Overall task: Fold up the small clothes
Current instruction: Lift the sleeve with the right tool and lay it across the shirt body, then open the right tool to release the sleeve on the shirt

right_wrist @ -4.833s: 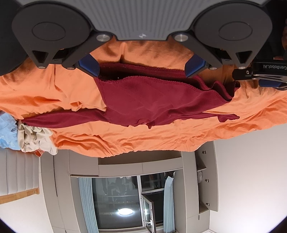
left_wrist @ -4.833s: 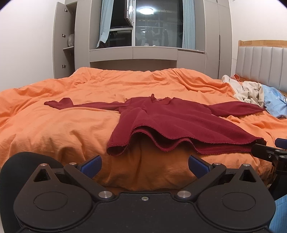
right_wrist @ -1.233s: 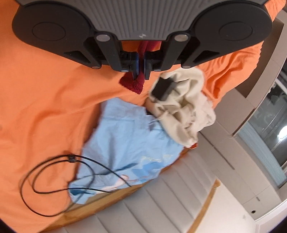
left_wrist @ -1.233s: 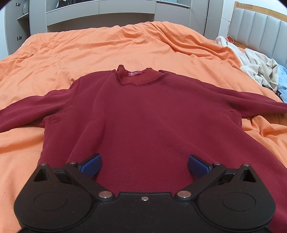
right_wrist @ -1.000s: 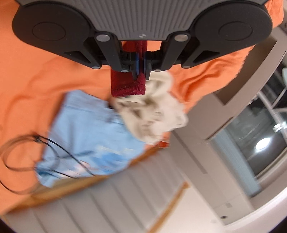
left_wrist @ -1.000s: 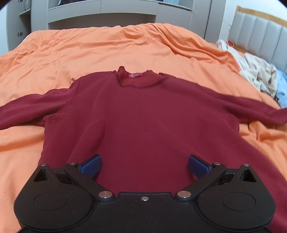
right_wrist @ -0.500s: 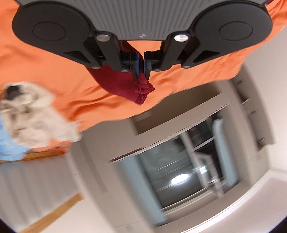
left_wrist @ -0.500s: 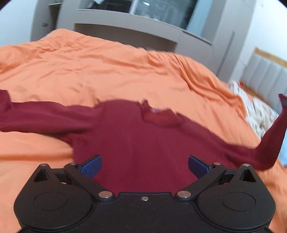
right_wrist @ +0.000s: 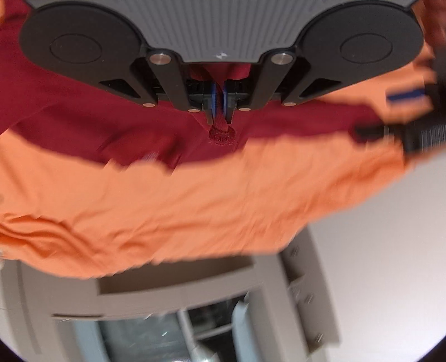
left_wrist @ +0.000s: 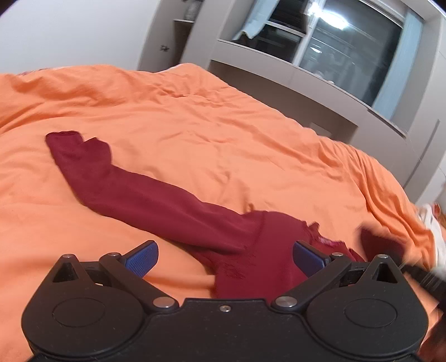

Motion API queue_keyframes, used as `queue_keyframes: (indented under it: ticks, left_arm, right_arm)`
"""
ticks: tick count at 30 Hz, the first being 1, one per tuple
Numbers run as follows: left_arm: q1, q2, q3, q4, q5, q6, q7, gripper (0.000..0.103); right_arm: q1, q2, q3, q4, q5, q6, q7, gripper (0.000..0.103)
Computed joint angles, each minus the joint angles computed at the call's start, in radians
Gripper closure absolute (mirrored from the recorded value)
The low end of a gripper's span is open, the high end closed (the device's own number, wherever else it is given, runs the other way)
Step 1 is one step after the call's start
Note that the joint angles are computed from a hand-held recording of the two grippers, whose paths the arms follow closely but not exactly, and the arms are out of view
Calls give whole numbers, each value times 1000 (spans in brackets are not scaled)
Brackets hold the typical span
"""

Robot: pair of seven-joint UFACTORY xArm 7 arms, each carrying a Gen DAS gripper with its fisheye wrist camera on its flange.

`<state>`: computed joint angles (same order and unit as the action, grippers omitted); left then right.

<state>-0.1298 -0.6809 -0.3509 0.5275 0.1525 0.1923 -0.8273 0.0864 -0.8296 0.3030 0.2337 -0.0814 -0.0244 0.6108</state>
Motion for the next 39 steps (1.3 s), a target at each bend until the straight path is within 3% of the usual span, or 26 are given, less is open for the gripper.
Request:
queue_keyframes:
  ticks: [3,6,9,11,13,16,20,22,24,28,33,36,37,39]
  left_arm:
    - [1,8,14,3,-8,-2,-4,1]
    - [-6,11,22,-3,-13,-4,1,1]
    - [-19,32,24,3,-20,-10,4,1]
    - [-57,56,52,6,-35,-21,28,1]
    - [-90,78,74,7,-52,-33,52,1]
    - [-155,121,113,17,-77,-45,111,1]
    - [-159,184,81,37,-72,-78,152,1]
    - [-146,223,56,55,-54,-83,164,1]
    - [-152,267,44,77,-40,-67,182,1]
    - [-151,322,14,110,11,-2,198,1]
    - [-129,335,-5,125,74,55,149,1]
    - [-162,352,26,133,63,84,163,1]
    - [-161,355,25,134,72,86,158,1]
    - [-163,356,24,136,88,89,154,1]
  right_arm:
    - [55,11,37,-4,-6,60,13,97]
    - [134,27,-6,0,-19,109,-22,95]
    - [246,-18,-102,-16,-6,169,-92,79]
    - [295,-70,-170,-29,7,211,-160,54]
    - [319,-196,-216,-66,21,282,-225,35]
    - [298,-381,-299,-114,40,392,-334,23]
    - [131,-640,-389,-178,61,544,-415,9]
    - [7,-682,-436,-197,66,546,-442,9]
    - [-95,-623,-499,-189,76,481,-482,7]
    - [-173,-374,-634,-137,141,306,-543,8]
    - [-68,-124,-831,-58,284,170,-602,29]
    - [53,-65,-967,-28,354,119,-680,53]
    - [85,-67,-998,-24,370,107,-708,65]
    - [135,-95,-1043,-30,387,67,-775,78]
